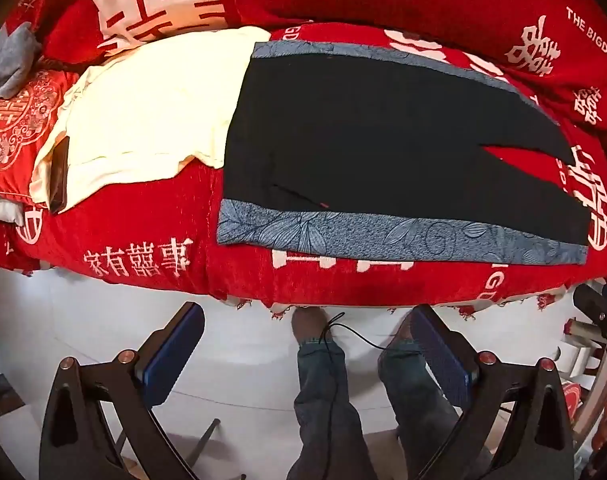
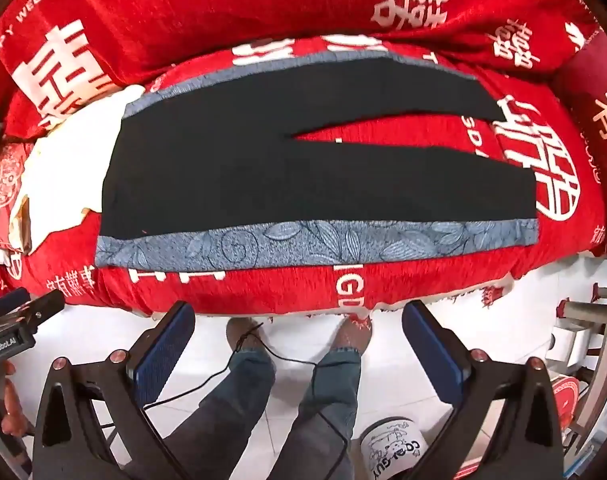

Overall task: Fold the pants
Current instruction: 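Move both grippers toward the black trousers lying flat on the bed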

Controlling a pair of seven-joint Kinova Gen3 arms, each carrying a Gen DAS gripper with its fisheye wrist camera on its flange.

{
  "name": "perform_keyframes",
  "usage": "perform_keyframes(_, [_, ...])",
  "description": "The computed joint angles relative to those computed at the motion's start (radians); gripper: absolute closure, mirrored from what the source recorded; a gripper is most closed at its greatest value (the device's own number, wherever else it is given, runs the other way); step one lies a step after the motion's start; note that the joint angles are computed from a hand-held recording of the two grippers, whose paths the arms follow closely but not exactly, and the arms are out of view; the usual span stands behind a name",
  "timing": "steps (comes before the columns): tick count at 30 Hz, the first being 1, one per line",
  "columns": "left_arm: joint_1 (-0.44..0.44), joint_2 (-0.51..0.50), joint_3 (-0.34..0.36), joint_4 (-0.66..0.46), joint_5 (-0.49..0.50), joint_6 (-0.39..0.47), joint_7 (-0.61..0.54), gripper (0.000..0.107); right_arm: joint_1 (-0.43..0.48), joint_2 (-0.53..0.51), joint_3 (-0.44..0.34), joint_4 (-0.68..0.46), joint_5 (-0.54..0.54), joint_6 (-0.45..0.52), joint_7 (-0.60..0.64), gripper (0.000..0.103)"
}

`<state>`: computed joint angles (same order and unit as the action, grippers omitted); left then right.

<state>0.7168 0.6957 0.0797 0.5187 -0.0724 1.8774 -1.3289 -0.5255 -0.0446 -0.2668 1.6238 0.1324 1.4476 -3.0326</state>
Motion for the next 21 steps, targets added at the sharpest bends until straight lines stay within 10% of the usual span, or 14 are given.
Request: perform_keyframes(21, [0.026, 0.019, 0.013, 0.168, -0.028, -0.158, -0.015, 0.004, 0.057, 0.052, 0.059, 0.163, -0.073, -0.209, 0.110, 0.000])
